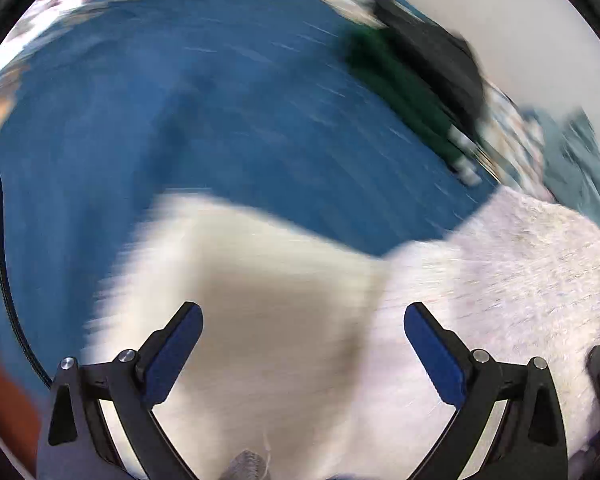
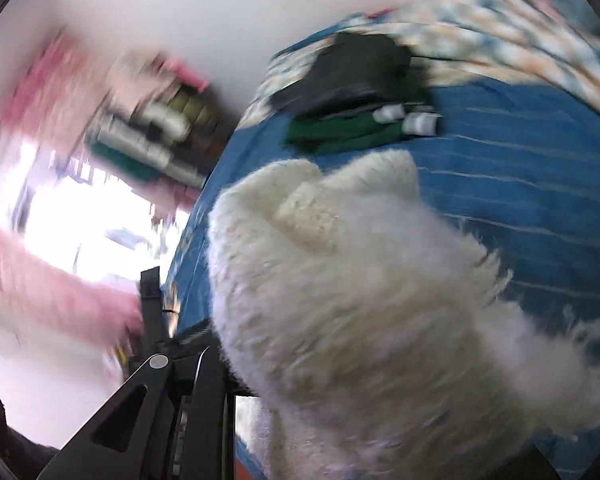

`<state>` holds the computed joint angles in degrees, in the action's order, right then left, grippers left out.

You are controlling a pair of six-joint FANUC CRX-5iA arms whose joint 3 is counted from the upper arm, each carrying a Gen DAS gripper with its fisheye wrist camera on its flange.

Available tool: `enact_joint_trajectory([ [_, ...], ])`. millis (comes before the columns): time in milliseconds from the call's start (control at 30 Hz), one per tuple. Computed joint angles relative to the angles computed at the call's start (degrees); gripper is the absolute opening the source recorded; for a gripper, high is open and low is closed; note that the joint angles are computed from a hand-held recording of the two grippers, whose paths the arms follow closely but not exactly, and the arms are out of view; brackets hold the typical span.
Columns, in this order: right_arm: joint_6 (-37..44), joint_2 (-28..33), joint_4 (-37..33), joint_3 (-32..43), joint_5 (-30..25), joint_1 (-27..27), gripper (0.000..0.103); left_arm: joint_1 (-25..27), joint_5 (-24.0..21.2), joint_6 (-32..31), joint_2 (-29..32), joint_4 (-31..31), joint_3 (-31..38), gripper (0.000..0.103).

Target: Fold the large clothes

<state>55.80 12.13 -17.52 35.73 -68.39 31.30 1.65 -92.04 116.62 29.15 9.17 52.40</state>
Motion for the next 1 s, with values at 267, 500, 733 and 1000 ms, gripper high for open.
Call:
enact_joint_trajectory([
  [267, 7.85, 12.92, 4.02, 14.40, -13.03, 18.54, 0.023, 10.04, -4.74, 6.03, -24.06, -10.02, -24.84, 0.103],
  [500, 5.38, 23.11, -0.65, 20.83, -23.18, 24.23, 0.032, 14.24, -5.33, 9.78, -32.67, -10.03, -34.34, 0.103],
  [733, 5.03, 13.86, -17.91, 14.17, -21.39, 13.65, 0.078, 16.50, 2.03, 10.93, -36.81, 1.93, -39.30, 0.103],
  [1000, -3.01, 5.19, -11.97, 2.94, -22.13, 7.73, 0.078, 11.57, 11.47, 9.88, -34.39, 9.30, -44.81, 0.103],
])
